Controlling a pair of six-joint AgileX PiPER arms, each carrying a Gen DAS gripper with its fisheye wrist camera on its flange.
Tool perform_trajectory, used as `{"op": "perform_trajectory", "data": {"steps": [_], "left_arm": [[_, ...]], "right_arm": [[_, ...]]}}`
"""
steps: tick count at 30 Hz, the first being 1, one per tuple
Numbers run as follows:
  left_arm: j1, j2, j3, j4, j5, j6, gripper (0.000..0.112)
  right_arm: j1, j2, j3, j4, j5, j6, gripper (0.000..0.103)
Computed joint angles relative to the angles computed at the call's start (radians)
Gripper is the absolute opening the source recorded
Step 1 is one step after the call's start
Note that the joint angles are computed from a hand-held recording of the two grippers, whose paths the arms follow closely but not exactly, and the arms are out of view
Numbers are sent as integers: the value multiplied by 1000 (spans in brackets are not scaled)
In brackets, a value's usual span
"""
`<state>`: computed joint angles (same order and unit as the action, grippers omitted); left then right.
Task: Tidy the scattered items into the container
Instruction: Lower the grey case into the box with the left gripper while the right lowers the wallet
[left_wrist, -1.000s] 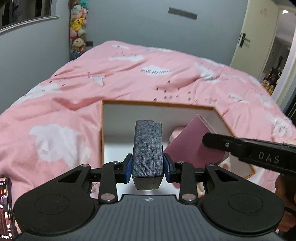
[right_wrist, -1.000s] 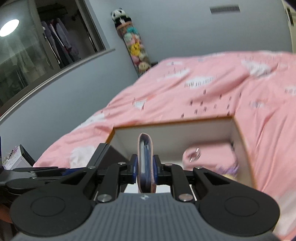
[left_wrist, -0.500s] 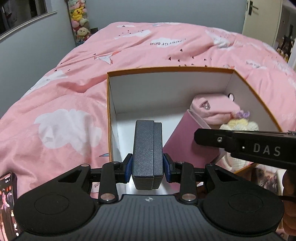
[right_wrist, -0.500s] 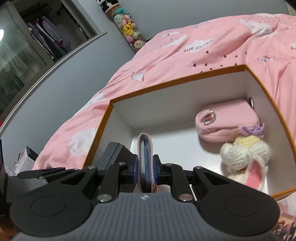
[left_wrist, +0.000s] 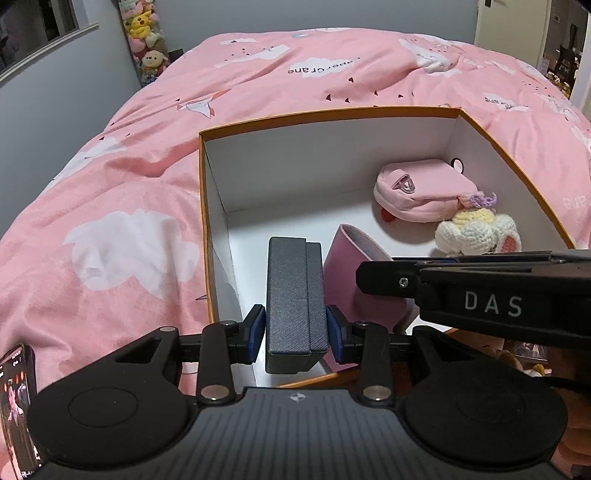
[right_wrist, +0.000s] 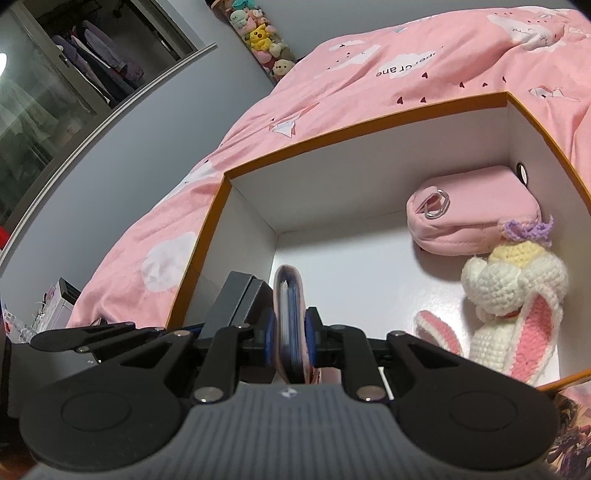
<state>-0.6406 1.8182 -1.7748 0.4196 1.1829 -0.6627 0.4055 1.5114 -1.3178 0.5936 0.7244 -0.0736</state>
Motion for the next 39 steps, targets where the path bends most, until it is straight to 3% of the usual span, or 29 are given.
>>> {"op": "perform_trajectory", "data": {"steps": [6, 12, 15, 27, 39], "left_arm": [[36, -43, 44, -91, -58, 40, 54], [34, -90, 99, -88, -100, 29, 55], [13, -124, 141, -43, -122, 4, 62], [-19, -297, 327, 23, -242, -77, 62], [-5, -316, 366, 16, -253, -77, 62]], "right_arm": [[-3, 14, -8, 24, 23, -14, 20], [-3, 25, -25, 22, 41, -17, 20], [-4, 35, -41, 10, 63, -3, 22], [26, 72, -106, -34, 129, 21, 25], [38, 131, -196, 34, 208, 93, 28]]}}
